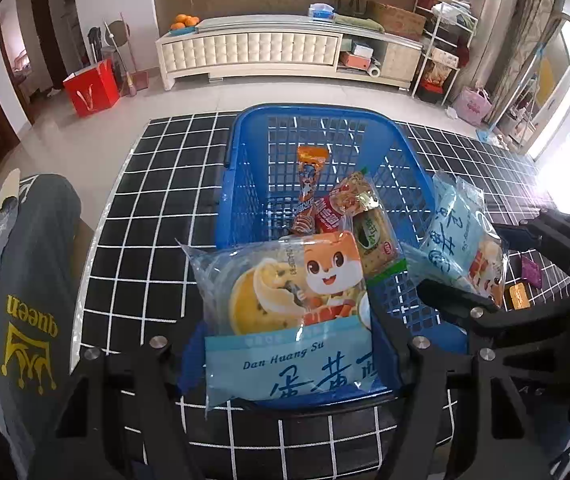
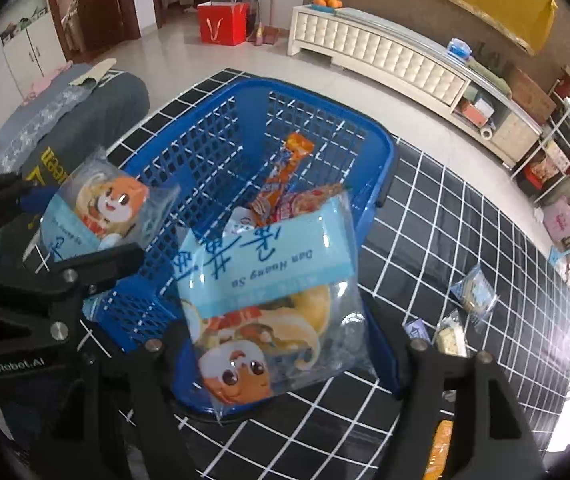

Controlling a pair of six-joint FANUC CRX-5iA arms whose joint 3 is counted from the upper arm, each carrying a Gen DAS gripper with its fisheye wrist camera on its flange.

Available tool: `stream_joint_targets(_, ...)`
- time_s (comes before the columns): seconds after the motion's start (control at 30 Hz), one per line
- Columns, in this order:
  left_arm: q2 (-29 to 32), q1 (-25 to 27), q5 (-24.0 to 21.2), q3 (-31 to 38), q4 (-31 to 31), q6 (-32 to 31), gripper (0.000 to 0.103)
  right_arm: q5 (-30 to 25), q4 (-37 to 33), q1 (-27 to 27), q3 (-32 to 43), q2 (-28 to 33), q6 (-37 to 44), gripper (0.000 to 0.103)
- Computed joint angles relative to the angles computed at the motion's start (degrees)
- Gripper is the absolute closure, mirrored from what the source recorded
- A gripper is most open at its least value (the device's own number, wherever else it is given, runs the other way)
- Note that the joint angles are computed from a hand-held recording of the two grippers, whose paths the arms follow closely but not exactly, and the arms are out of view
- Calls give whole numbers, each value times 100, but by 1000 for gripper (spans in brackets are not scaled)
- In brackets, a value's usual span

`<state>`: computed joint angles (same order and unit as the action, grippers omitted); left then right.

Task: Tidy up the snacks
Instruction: 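Carry both Dan Huang Su packs over the blue basket with both grippers, then open both grippers to drop the cake packs into the basket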

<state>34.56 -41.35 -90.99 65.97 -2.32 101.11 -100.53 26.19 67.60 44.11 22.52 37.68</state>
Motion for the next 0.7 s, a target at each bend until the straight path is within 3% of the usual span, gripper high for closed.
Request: stream_joint_targets(0.7,-80,92,23,-232,348,-32,32,300,266,107,-368,-191,279,9)
